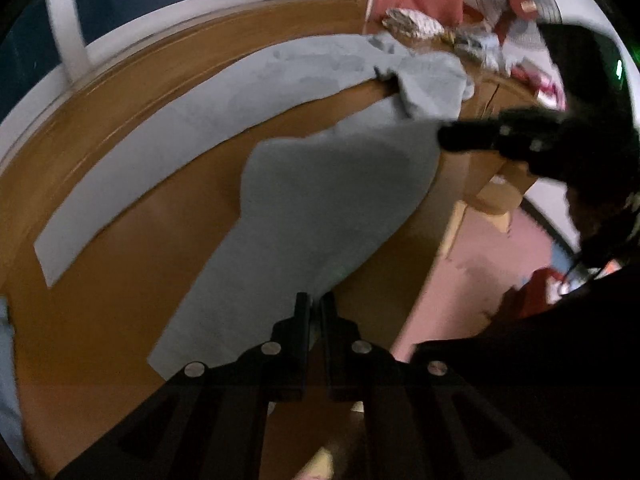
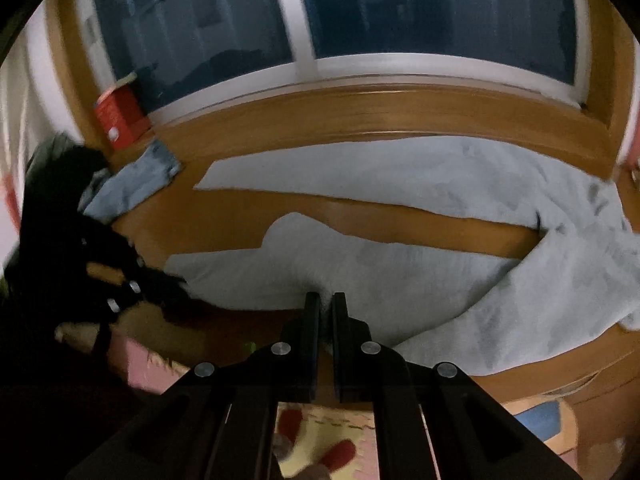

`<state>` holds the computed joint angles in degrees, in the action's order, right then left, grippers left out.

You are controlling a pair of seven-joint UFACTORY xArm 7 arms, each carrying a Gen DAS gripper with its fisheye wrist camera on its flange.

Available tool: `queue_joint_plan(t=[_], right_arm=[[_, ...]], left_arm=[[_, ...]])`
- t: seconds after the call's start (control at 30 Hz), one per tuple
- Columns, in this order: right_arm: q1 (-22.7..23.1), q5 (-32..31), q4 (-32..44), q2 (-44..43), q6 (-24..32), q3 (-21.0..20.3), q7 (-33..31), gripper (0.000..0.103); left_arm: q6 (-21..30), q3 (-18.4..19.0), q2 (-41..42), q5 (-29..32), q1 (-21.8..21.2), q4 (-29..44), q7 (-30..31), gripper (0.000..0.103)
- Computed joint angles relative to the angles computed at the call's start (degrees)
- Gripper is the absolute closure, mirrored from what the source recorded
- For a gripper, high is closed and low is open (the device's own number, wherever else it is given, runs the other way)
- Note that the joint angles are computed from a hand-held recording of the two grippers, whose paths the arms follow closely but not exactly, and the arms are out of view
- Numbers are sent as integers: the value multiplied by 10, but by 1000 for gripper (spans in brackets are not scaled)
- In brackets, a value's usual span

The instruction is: Fold clothes

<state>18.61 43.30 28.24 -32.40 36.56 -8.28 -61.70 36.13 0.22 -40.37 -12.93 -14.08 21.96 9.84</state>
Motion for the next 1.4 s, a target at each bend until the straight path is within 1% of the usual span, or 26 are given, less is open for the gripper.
queue_joint_plan(t=[0.17,0.23,0.3,0.37,0.43,0.5,0.53,0.6,0.63,0.67,0.73,0.77,0.8,0.83,0.87,0.9,0.93,0.97,1.0,1.03,1.07,1.13,1.23,1.3,1.33,1.4], right_arm=[[-22,-64,23,-25,99,-24,-48,97],[-29,-86,41,-23,136,-27,-76,97],[-30,-90,58,-8,155,-27,-107,97],[-20,-72,87,32,158,-25,-146,97],[-7,-27,125,92,158,-21,-175,97],[1,14,173,164,165,-8,-177,97],[2,32,198,198,168,0,-175,97],[2,50,234,258,138,30,-151,96],[4,48,260,302,112,50,-116,95],[5,41,272,327,88,66,-86,95],[6,25,283,359,39,93,-23,94],[8,13,290,377,17,105,12,93],[13,4,295,391,-6,113,45,90],[8,18,280,382,-30,127,55,88],[3,34,264,367,-46,136,52,82],[-1,52,247,349,-64,146,49,73],[-5,79,215,315,-93,156,40,67],[-5,96,191,288,-118,160,36,54],[-1,113,165,261,-145,161,31,49],[6,126,132,226,-179,160,36,48],[12,130,90,182,-207,160,59,47],[11,116,32,121,-216,160,119,45],[-9,59,-39,64,-220,199,247,45],[-27,24,-83,31,-220,239,339,45],[-26,19,-98,23,-223,249,371,45],[-4,28,-117,21,-246,261,419,45]], left_arm=[[46,9,-62,-52,-22,-4,-39,99],[43,1,-68,-64,-26,-1,-61,99],[32,-2,-75,-70,-25,-3,-80,99],[14,-1,-76,-75,-23,-6,-96,99],[-4,-17,-61,-55,0,-2,-124,99],[-18,-24,-54,-38,15,-4,-149,99],[-25,-24,-49,-31,22,-7,-161,99],[-42,-26,-36,-14,36,-13,-180,99],[-52,-28,-21,-5,44,-14,-190,99],[-57,-23,-12,-2,46,-16,-196,99],[-68,-4,11,-6,44,-19,-198,99],[-71,0,20,-6,44,-19,-200,98],[-75,8,30,-8,40,-19,-193,98],[-80,16,40,-9,34,-18,-179,96],[-84,24,51,-12,28,-17,-165,93],[-87,32,60,-15,23,-16,-149,92],[-85,41,64,-18,18,-16,-128,92],[-85,54,67,-25,11,-16,-101,92],[-85,72,73,-38,-1,-13,-67,92],[-81,87,78,-52,-10,-9,-34,92],[-73,101,80,-65,-16,-5,0,92],[-56,125,84,-90,-26,3,68,92],[-29,149,84,-116,-24,13,157,92],[-10,158,88,-131,-17,21,198,92],[0,157,86,-134,-9,21,213,92],[17,151,84,-135,10,23,235,92]])
